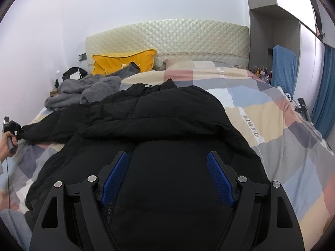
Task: Fold large clothes
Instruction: 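Lift the sleeve with the left tool and carry it over the jacket front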
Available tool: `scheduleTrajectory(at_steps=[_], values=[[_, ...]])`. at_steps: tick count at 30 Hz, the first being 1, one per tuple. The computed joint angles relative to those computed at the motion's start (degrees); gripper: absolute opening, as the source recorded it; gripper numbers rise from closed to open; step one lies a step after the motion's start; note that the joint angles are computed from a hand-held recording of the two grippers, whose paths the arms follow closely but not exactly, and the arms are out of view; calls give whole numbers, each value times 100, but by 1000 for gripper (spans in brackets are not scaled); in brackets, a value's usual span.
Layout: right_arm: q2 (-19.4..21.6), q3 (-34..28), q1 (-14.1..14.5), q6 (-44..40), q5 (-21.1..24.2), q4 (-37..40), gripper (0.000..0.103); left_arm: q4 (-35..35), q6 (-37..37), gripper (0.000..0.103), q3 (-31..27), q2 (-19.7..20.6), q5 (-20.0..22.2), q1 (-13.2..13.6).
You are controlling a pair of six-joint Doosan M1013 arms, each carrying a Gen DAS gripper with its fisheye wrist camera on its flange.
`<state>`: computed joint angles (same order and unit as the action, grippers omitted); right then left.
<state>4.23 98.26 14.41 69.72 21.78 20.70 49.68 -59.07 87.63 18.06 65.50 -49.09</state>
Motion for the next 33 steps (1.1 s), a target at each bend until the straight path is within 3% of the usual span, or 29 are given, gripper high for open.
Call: scheduleTrajectory(at_steps=[5, 8, 13, 17, 24, 26, 33], values=[[-51, -10, -48, -448, 94, 363, 77, -168, 517, 5, -323, -36, 428, -57], [-57, -49, -94, -718, 289, 588, 76, -475, 1182, 4, -775, 45, 932, -95], [-121, 6, -178, -1219, 292, 1091, 77, -376, 1852, 4, -1393, 198, 1548, -222], [-184, 45, -256, -1627, 269, 1557, 86, -449, 2492, 4, -1987, 376, 1978, -259], [-253, 40, -419, -2422, 466, 2095, 87, -159, 3200, 4, -2942, 720, 2445, -355], [-286, 64, -487, -2600, 469, 2369, 94, -78, 3471, 4, -3252, 846, 2536, -388], [-355, 121, -718, -3066, 504, 2825, 102, 207, 4387, 4, -4563, 1411, 2940, -521]])
